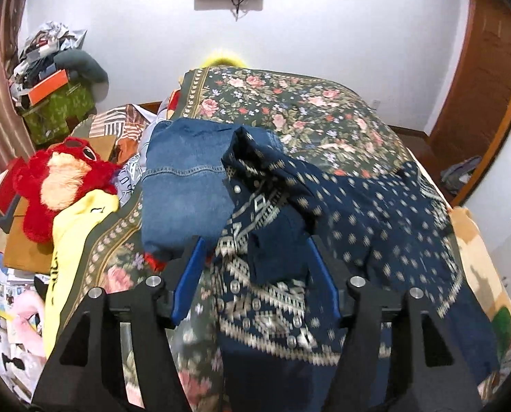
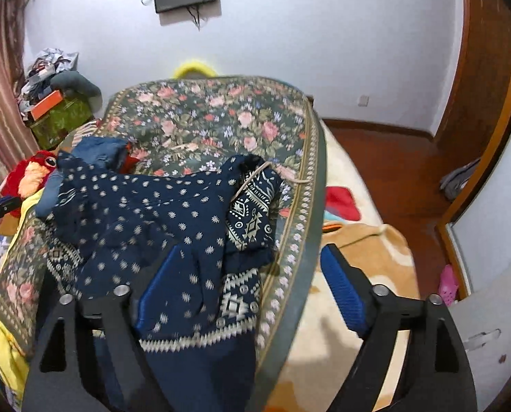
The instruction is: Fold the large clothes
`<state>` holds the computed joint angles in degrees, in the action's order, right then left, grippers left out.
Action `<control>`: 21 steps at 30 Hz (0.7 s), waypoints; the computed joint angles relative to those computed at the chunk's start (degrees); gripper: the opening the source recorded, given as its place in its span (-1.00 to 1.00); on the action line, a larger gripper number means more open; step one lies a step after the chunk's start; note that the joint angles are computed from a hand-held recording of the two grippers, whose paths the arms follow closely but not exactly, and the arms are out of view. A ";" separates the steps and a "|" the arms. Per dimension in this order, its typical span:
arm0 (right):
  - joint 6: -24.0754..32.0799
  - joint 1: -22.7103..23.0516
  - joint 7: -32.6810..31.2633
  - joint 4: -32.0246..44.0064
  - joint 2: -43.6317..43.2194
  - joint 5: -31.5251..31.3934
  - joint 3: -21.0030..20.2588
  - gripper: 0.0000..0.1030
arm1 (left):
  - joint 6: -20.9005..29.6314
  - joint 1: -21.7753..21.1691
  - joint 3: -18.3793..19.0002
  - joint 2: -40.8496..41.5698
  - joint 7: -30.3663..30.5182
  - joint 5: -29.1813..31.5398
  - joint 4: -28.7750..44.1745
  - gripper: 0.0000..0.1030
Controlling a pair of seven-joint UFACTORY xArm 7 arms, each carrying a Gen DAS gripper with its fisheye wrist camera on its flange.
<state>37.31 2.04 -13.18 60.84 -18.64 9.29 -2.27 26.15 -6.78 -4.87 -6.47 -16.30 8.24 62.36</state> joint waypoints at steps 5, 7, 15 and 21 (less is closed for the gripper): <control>2.78 0.74 -2.32 -4.44 -6.62 0.57 -0.74 0.60 | 0.89 -1.44 0.12 -8.72 3.17 -3.39 -8.91 0.26; 4.16 0.94 -2.53 -6.40 -8.88 0.95 -1.03 0.61 | 1.23 -1.87 0.23 -11.67 4.20 -5.01 -12.36 0.26; 10.79 1.50 -0.85 -14.14 -15.98 3.60 -2.46 0.61 | 4.25 -4.57 2.74 -18.68 6.83 -15.06 -23.84 0.26; 15.48 1.37 0.65 -17.24 -17.23 7.04 -4.13 0.61 | 7.38 -7.85 6.90 -20.21 10.41 -27.16 -29.52 0.26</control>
<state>52.79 3.41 -12.53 43.60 -35.87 16.33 -6.40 33.53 -14.62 2.03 -26.68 -5.89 -18.92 32.83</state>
